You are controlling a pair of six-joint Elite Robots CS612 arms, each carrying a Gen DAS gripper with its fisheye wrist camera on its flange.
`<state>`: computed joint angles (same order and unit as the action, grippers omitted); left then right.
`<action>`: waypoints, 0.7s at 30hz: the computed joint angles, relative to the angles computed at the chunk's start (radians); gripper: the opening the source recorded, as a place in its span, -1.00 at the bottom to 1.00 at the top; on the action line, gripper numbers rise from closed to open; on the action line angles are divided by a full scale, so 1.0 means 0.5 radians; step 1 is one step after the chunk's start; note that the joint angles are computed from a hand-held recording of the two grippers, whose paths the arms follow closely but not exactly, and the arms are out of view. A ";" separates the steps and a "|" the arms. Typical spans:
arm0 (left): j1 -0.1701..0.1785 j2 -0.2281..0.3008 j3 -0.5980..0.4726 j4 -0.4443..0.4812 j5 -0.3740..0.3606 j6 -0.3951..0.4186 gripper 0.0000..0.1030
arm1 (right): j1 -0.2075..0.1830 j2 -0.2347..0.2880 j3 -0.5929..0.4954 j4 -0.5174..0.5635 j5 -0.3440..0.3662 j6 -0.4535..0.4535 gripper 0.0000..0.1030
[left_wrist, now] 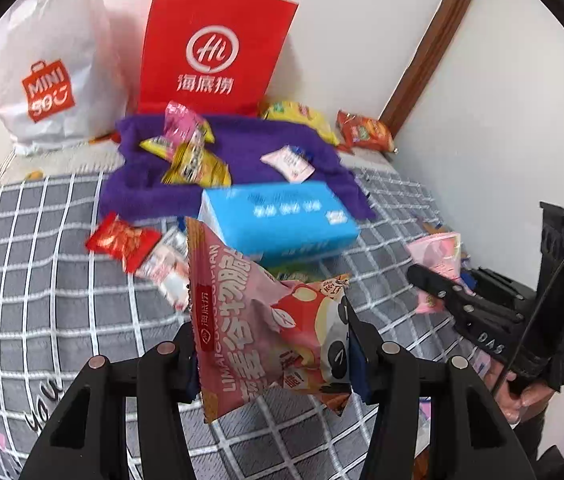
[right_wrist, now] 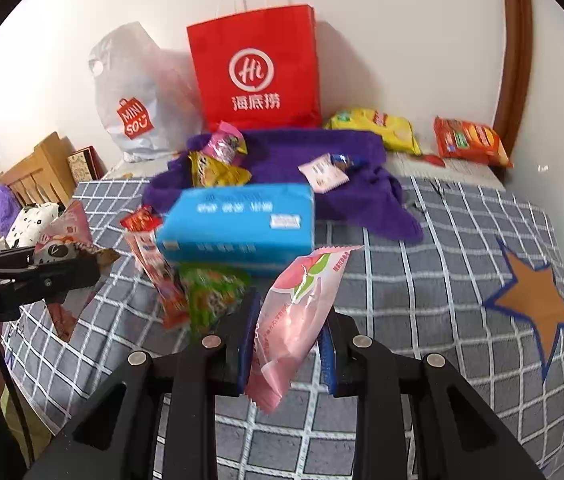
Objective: Organize snacks
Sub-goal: 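Carry pink candy in right and pink panda bag in left over the towel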
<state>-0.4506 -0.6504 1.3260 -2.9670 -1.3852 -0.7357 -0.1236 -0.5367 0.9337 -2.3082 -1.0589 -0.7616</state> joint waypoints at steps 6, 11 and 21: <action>0.030 0.020 -0.093 0.022 0.012 0.041 0.02 | 0.039 0.056 -0.138 0.059 -0.030 0.025 -0.46; 0.058 0.054 -0.208 0.124 0.051 0.088 0.02 | 0.067 0.132 -0.319 0.131 -0.033 0.062 -0.46; 0.122 0.141 -0.444 0.285 0.110 0.125 0.02 | 0.132 0.443 -0.976 0.418 -0.071 0.136 -0.46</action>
